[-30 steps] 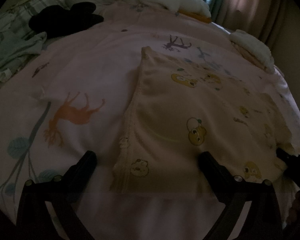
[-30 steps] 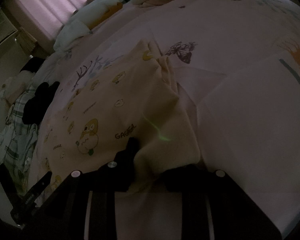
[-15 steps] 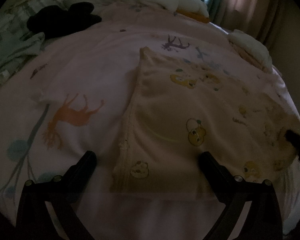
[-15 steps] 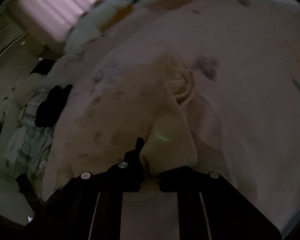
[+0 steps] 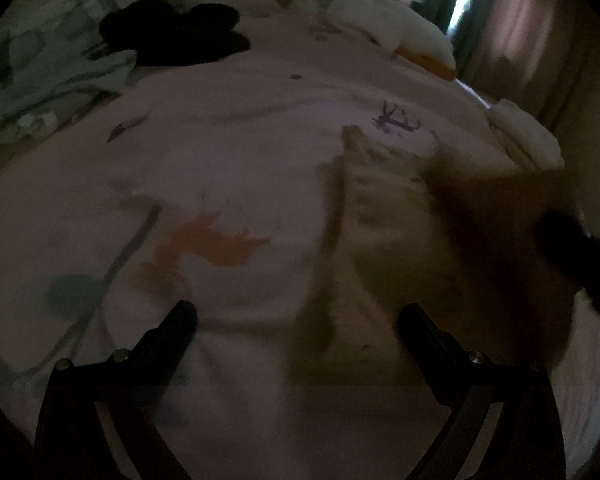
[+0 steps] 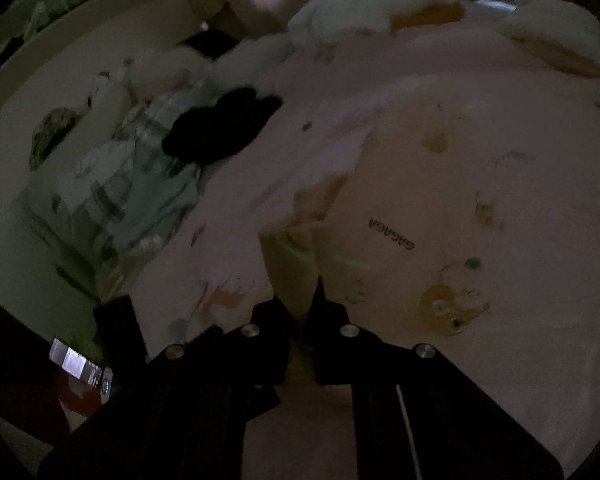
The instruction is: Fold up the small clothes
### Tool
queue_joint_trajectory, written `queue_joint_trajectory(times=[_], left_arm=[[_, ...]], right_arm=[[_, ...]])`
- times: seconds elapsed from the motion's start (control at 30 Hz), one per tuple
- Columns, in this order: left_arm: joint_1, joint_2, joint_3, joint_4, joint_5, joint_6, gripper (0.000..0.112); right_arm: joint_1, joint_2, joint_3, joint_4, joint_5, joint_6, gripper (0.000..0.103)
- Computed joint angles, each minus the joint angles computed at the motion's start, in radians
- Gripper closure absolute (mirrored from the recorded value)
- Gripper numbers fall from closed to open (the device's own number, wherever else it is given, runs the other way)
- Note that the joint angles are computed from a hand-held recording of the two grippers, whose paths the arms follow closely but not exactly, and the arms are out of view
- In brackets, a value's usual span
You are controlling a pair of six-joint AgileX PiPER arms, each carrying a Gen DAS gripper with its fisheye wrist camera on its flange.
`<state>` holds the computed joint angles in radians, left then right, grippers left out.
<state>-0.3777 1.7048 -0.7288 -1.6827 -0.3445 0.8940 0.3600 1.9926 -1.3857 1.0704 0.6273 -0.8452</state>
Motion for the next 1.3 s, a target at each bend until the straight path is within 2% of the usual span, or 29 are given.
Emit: queue_joint_trajectory(times=[0.07, 0.17, 0.27, 0.37, 0.43, 0.47, 0.5, 0.53, 0.6, 0.63, 0.7, 0.73, 0.77, 0.8, 0.83, 0.87, 0.97, 1.07, 1.13, 1.2, 1.23, 1.27, 1.3], left_arm=[[0.009, -0.021, 0.024, 0.019, -0.006, -0.031, 0.011], [0.026, -0.036, 0.049, 0.027, -0.022, -0.051, 0.011], [0.046, -0.047, 0.068, 0.086, 0.000, -0.112, 0.011], [0.036, -0.049, 0.073, 0.094, -0.022, -0.140, 0.011], [0.037, -0.049, 0.080, 0.091, -0.033, -0.156, 0.011], [0.045, -0.052, 0.085, 0.096, -0.032, -0.166, 0.011], [0.054, -0.058, 0.092, 0.103, -0.030, -0.176, 0.011], [0.061, -0.063, 0.098, 0.104, -0.032, -0.181, 0.011], [0.065, -0.071, 0.110, 0.093, -0.043, -0.172, 0.011], [0.069, -0.072, 0.112, 0.094, -0.042, -0.165, 0.011], [0.056, -0.070, 0.114, 0.077, -0.060, -0.145, 0.011], [0.051, -0.069, 0.111, 0.057, -0.067, -0.127, 0.011], [0.054, -0.068, 0.111, 0.050, -0.067, -0.115, 0.011], [0.057, -0.068, 0.109, 0.037, -0.065, -0.094, 0.011], [0.058, -0.068, 0.106, 0.026, -0.065, -0.079, 0.011], [0.057, -0.071, 0.109, 0.019, -0.067, -0.068, 0.011], [0.063, -0.074, 0.110, 0.021, -0.061, -0.068, 0.011], [0.067, -0.073, 0.112, 0.033, -0.052, -0.073, 0.011], [0.078, -0.080, 0.121, 0.058, -0.036, -0.083, 0.011], [0.085, -0.087, 0.133, 0.094, -0.025, -0.118, 0.011], [0.089, -0.090, 0.138, 0.109, -0.019, -0.127, 0.011], [0.088, -0.091, 0.141, 0.117, -0.018, -0.131, 0.011], [0.090, -0.091, 0.145, 0.129, -0.016, -0.133, 0.011]], right_arm=[[0.017, 0.040, -0.018, 0.030, 0.033, -0.014, 0.095], [0.067, 0.049, -0.021, -0.024, -0.015, 0.027, 0.095], [0.081, 0.049, -0.030, -0.020, -0.027, 0.027, 0.096], [0.036, 0.040, -0.023, 0.150, 0.048, -0.104, 0.099], [0.012, 0.042, -0.024, 0.311, 0.167, -0.237, 0.101], [0.023, 0.034, -0.020, 0.331, 0.187, -0.266, 0.101], [0.044, 0.020, -0.010, 0.311, 0.167, -0.281, 0.101], [0.076, 0.000, 0.004, 0.251, 0.107, -0.273, 0.101], [0.155, -0.014, 0.030, 0.051, -0.069, -0.184, 0.097], [0.172, -0.005, 0.024, -0.036, -0.105, -0.108, 0.097], [0.154, 0.023, -0.004, -0.090, -0.077, -0.020, 0.097], [0.145, 0.030, -0.015, -0.102, -0.070, 0.014, 0.091], [0.146, 0.033, -0.028, -0.153, -0.083, 0.078, 0.076], [0.160, 0.027, -0.031, -0.244, -0.123, 0.161, 0.065], [0.174, 0.017, -0.022, -0.314, -0.158, 0.216, 0.041], [0.192, 0.005, -0.004, -0.377, -0.207, 0.261, 0.027], [0.223, -0.015, 0.017, -0.507, -0.249, 0.367, 0.028], [0.264, -0.013, 0.040, -0.807, -0.342, 0.605, 0.024], [0.281, 0.020, 0.018, -1.007, -0.349, 0.750, 0.026], [0.290, 0.065, -0.029, -1.207, -0.315, 0.910, 0.036], [0.293, 0.082, -0.044, -1.307, -0.293, 1.010, 0.052], [0.292, 0.116, -0.076, -1.390, -0.258, 1.110, 0.059], [0.292, 0.122, -0.073, -1.433, -0.263, 1.183, 0.062]])
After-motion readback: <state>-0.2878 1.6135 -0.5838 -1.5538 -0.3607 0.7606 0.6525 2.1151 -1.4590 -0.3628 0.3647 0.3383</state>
